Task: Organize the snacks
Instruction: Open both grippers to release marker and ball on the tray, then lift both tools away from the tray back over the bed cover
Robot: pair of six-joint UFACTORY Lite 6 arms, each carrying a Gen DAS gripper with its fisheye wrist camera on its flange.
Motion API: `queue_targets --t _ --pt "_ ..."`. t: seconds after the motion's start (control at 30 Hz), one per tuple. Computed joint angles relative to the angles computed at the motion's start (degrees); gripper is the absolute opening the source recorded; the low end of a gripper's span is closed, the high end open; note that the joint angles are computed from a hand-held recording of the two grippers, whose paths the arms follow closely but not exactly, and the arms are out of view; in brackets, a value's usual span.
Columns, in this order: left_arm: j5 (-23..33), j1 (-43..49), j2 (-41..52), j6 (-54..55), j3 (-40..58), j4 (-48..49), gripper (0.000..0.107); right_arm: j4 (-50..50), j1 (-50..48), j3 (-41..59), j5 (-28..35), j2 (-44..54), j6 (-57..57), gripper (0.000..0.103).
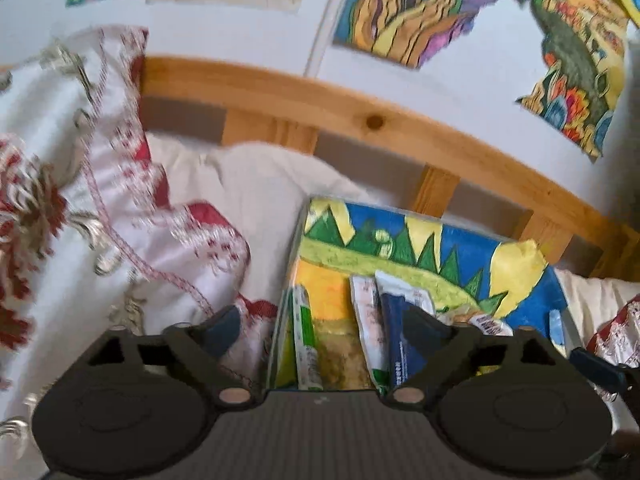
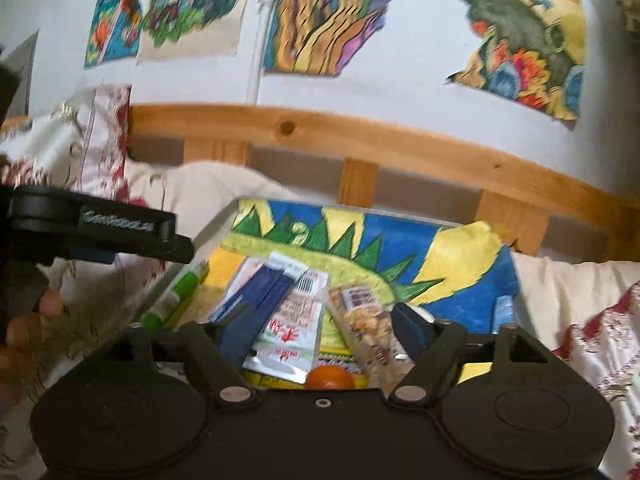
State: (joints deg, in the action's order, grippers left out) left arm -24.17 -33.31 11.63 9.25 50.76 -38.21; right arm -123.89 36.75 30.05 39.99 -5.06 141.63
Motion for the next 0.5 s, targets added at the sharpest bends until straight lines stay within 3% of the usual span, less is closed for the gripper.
queue_targets --t 0.07,0.2,0.37,0.5 --pt "-1.19 -1.20 -3.14 2.87 -2.24 -3.14 0.102 2.63 1.01 -1.90 0.81 -3.80 -1.70 0.087" --pt "-2.70 -3.89 -11.21 9.06 -7.98 -9.61 0.102 9.53 4.17 -5.68 3.05 -12.33 -7.15 0.096" --pt "-4.09 -8.09 -21.54 18.73 -14.71 -20.10 0.102 20.90 10.32 -9.86 6.85 -23.77 -15.80 0.100" --pt "-8.23 -14.60 -30.10 31.15 -19.82 -32.98 0.102 31.50 19.70 -12.83 14.51 -33.13 -23.36 0.102"
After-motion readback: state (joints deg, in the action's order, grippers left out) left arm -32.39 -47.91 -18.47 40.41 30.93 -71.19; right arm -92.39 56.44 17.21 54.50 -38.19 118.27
